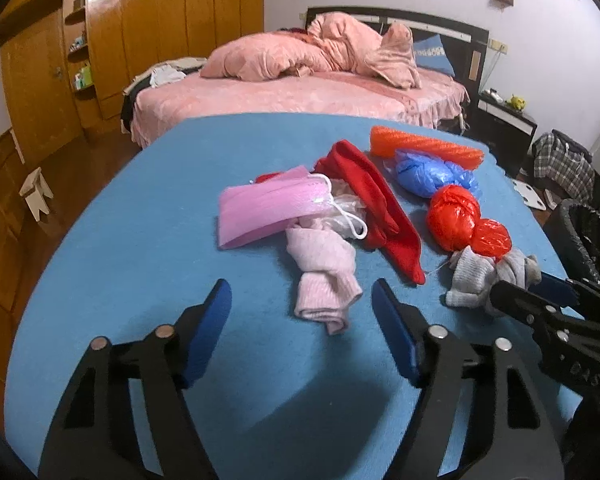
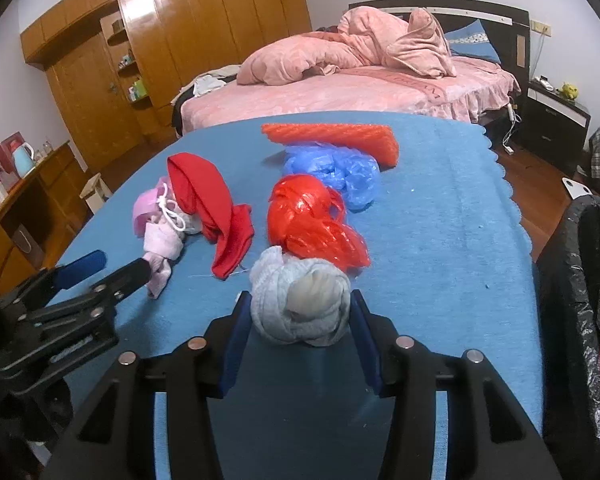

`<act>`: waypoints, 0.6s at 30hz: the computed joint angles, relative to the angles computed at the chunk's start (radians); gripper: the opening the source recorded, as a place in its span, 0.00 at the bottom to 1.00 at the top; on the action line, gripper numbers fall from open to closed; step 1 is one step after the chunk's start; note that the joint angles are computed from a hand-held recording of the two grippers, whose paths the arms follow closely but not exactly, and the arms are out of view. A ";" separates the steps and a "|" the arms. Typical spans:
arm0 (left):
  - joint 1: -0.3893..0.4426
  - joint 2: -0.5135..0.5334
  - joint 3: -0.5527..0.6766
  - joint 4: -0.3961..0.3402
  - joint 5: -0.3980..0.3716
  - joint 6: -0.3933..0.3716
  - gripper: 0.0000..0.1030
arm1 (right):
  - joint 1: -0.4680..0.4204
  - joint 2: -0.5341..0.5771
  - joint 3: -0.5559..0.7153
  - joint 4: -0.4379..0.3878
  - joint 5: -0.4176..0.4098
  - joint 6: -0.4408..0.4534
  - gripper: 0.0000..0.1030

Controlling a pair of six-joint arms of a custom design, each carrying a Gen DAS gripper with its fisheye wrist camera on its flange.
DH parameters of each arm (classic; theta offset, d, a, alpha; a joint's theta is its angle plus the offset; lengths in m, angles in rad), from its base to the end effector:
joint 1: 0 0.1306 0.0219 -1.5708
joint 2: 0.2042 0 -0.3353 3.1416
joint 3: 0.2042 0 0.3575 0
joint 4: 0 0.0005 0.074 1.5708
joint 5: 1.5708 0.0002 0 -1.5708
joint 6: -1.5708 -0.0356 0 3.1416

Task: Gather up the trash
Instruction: 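Grasp the pink sock with the left gripper while the right grasps the grey sock ball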

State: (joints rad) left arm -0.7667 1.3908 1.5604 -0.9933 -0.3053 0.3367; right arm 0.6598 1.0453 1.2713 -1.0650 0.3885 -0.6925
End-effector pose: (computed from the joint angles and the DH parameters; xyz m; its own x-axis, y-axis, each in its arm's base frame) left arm 0.3352 -0.3087 0.4468 -0.6687 0.2067 -0.7142 0.3111 0.9502 -0.0164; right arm 0.2738 0.1947 0.4492 -0.6869 0.2150 -0.6942 0.0926 0.9734 0.2097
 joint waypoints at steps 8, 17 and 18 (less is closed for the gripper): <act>0.012 0.051 0.043 -0.045 0.086 -0.019 0.18 | -0.002 0.002 -0.003 0.003 -0.001 -0.005 0.47; -0.013 -0.040 -0.026 0.064 0.087 -0.012 0.15 | 0.001 -0.050 -0.021 0.011 0.012 -0.004 0.45; -0.019 -0.042 -0.020 0.064 0.087 -0.015 0.15 | 0.000 -0.058 -0.021 0.009 0.013 -0.006 0.45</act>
